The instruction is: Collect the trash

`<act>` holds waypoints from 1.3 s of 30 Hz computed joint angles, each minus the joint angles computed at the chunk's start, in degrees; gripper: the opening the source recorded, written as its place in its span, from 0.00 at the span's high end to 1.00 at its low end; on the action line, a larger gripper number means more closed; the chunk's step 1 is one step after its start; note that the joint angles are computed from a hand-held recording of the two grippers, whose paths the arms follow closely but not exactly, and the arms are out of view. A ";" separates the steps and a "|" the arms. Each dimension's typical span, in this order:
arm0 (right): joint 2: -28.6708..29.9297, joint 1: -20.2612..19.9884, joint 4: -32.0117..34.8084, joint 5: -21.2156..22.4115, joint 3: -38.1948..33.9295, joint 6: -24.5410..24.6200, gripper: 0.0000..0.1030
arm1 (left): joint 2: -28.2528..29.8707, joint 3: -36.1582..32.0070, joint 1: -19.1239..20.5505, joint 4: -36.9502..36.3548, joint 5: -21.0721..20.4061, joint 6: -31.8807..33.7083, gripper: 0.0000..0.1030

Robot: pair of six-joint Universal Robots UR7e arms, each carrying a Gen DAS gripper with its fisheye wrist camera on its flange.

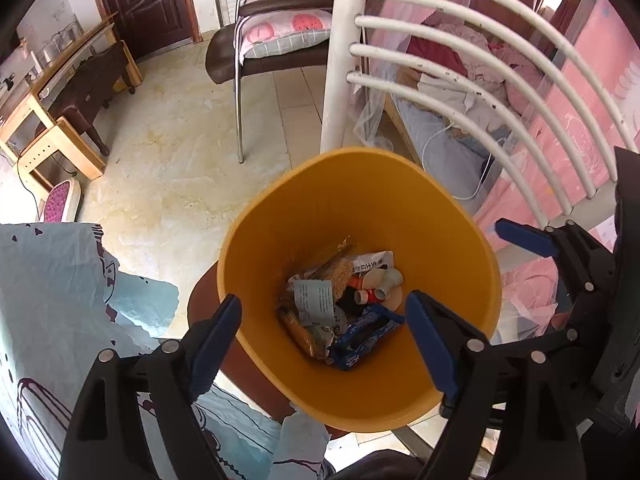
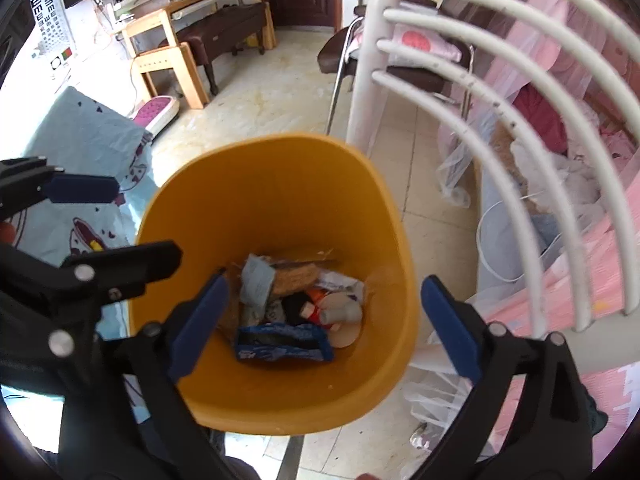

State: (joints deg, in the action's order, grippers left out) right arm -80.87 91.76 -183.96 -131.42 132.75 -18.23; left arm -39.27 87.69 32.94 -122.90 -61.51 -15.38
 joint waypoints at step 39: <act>10.46 24.74 -42.05 -18.36 -3.30 -19.58 0.06 | -29.46 28.07 -11.73 -23.99 23.56 -1.84 0.13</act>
